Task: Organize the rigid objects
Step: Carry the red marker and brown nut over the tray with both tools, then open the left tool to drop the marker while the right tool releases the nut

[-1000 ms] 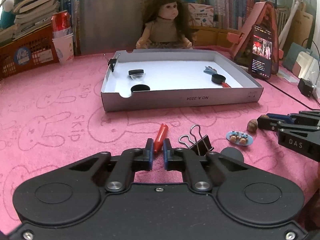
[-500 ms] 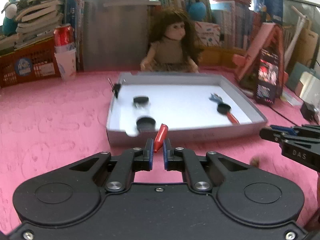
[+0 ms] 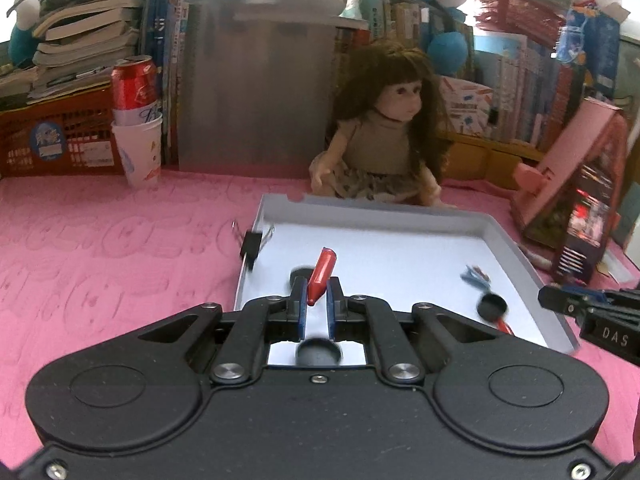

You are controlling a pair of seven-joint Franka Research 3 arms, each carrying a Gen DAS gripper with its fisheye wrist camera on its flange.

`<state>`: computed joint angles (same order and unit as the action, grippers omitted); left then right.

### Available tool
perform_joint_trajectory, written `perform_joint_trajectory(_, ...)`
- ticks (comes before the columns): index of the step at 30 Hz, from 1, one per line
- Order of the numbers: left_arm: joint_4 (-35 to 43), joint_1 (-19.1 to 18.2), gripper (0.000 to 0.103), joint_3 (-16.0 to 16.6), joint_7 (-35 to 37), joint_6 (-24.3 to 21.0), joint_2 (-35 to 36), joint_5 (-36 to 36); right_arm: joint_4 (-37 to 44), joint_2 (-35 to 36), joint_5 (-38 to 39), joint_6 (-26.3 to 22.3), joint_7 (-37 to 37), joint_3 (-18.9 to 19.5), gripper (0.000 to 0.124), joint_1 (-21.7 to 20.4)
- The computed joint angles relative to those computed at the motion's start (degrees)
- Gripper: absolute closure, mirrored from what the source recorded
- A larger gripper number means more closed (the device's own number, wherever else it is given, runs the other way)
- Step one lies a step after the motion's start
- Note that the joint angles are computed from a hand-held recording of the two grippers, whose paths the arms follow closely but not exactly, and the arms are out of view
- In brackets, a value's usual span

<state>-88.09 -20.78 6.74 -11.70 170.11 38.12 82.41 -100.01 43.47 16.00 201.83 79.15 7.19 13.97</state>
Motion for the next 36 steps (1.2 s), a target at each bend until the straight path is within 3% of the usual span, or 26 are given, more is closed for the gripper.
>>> perform_joint_trajectory(5,10.4,4.1,0.094,-5.2,18.0,-4.4,7.7,-16.6,14.0,6.5,5.9,-9.0,1.2,-7.4,0.100,5.7)
perform_joint_trajectory(8,16.1,5.1,0.094,-7.0,25.7,-7.1,11.9,-23.5,21.9,10.9,7.8,-15.6,4.7,-13.2,0.100,9.0)
perform_joint_trajectory(12,21.7,5.0,0.094,-7.5,32.1,-10.3,16.2,-29.9,29.1,15.1,6.0,-21.8,10.4,-16.7,0.100,10.0)
perform_joint_trajectory(25,28.1,1.4,0.094,-2.7,40.5,-13.0,21.4,-42.0,42.5,22.3,-2.7,-32.3,20.0,-14.6,0.100,6.0)
perform_joint_trajectory(33,28.2,0.0,0.092,-0.6,41.9,-12.5,21.6,-44.8,44.8,23.7,-6.8,-33.8,22.2,-12.4,0.099,4.4)
perform_joint_trajectory(36,26.2,-0.3,0.091,0.1,41.4,-10.7,20.3,-44.8,42.4,22.4,-6.8,-31.4,21.0,-10.9,0.091,3.8)
